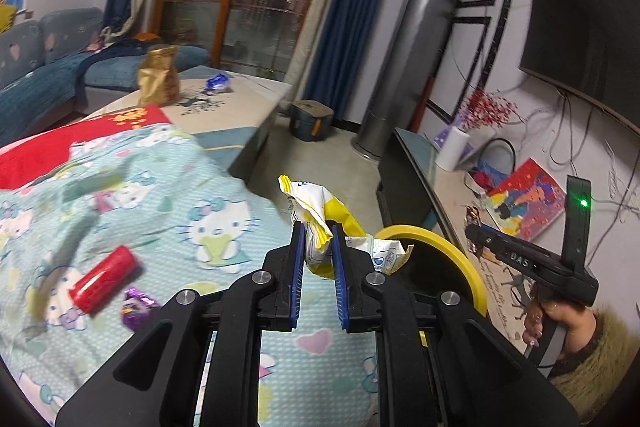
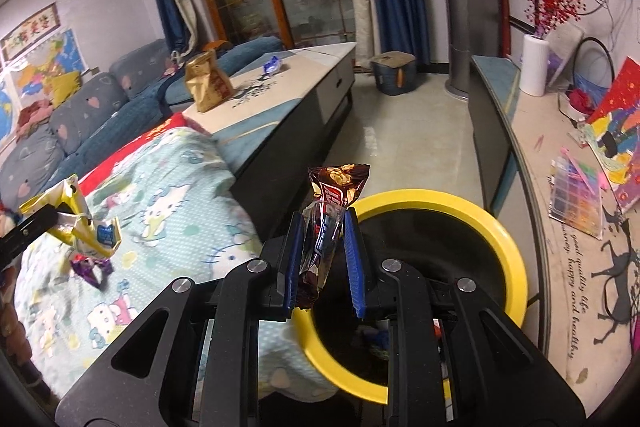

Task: Collect trash
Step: 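Carry the chip bag and chocolate wrapper over the yellow-rimmed bin, then open both tools to drop the chip bag and chocolate wrapper into the bin, then move both tools back to the red tube and purple wrapper on the bed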

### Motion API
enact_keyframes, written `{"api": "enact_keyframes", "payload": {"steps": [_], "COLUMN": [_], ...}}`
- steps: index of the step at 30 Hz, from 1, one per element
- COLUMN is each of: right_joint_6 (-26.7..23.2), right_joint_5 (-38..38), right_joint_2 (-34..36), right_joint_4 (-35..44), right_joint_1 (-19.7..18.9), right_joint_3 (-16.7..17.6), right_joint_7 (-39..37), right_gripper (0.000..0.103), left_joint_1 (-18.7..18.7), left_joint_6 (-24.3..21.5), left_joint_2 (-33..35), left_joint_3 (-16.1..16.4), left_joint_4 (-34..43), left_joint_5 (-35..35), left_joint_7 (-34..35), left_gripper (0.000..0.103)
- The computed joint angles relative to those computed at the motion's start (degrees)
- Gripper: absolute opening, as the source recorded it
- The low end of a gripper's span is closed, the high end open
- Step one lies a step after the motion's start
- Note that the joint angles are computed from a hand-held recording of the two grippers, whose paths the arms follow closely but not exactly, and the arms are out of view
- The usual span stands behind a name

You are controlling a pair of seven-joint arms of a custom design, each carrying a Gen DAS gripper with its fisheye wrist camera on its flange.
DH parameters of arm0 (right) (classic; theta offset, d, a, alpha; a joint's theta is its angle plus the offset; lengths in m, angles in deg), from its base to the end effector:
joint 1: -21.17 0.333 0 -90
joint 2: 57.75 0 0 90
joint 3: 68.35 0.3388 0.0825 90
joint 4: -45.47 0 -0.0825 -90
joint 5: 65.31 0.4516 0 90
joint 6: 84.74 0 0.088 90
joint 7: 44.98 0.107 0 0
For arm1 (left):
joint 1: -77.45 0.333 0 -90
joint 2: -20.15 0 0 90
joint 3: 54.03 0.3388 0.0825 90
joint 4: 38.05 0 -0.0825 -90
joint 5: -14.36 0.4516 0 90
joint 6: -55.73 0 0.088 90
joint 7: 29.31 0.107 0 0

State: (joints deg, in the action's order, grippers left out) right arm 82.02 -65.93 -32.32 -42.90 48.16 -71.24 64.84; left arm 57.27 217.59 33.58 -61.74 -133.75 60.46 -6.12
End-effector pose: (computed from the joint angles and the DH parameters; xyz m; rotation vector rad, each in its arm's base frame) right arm 0.7313 0.3362 0.5029 -1.6741 1.5151 -0.4685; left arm 0.6467 -0.3720 0.5665 -1.7217 1.6425 -1.1564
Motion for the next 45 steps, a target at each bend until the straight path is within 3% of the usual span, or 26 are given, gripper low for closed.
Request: {"api": "enact_keyframes", "payload": {"steps": [15,31,33,34,36,38,41,45], "right_joint_6": [-1.5,-4.1,-4.5,-4.2,-3.9,-3.6,-2.6,-0.9], "right_joint_5": [-0.8,5.4,5.8,5.3,4.0,3.5,3.4,7.7], "right_joint_2": [-0.3,0.6,0.5,0.3,0.0,-0.2,-0.2,0.7], "right_joint_4": [-1.7,-1.0,-1.1,-1.6,-2.1,-2.3,-2.4,-1.2], "right_joint_1": [-1.6,-6.0,-5.9,-5.4,-4.2,-4.0,-4.2,-6.5], "right_joint_3": [-1.5,2.5,2.2,1.4,0.0,-0.1,1.0,6.8], "right_joint_7": [3.5,-0.8,-0.6,0.2,2.5,3.2,2.2,-6.4], "right_gripper": [0.015,0.017,0.025,0.036,0.044,0.047,0.049,0.050], "left_joint_1": [-2.9,-6.1,-5.8,-5.8,-5.8,-6.0,-8.6,-12.8], "left_joint_6": [-1.4,-7.0,-6.5,-6.9,-6.4,-4.2,-1.4,0.0], "left_joint_2": [12.5,25.5,27.2,28.2,28.7,27.1,22.6,16.1], "left_joint_3": [-2.3,-4.3,-5.0,-5.3,-4.8,-3.3,2.6,11.0], "left_joint_4": [13.6,28.2,30.1,31.5,32.0,29.3,23.2,15.1], "left_joint_5": [-12.8,-25.0,-26.7,-27.7,-29.2,-29.5,-24.6,-13.5], "left_joint_7": [20.1,36.4,38.3,39.1,38.6,36.1,28.3,14.0], "left_gripper": [0.013,0.014,0.021,0.027,0.059,0.063,0.077,0.079]}}
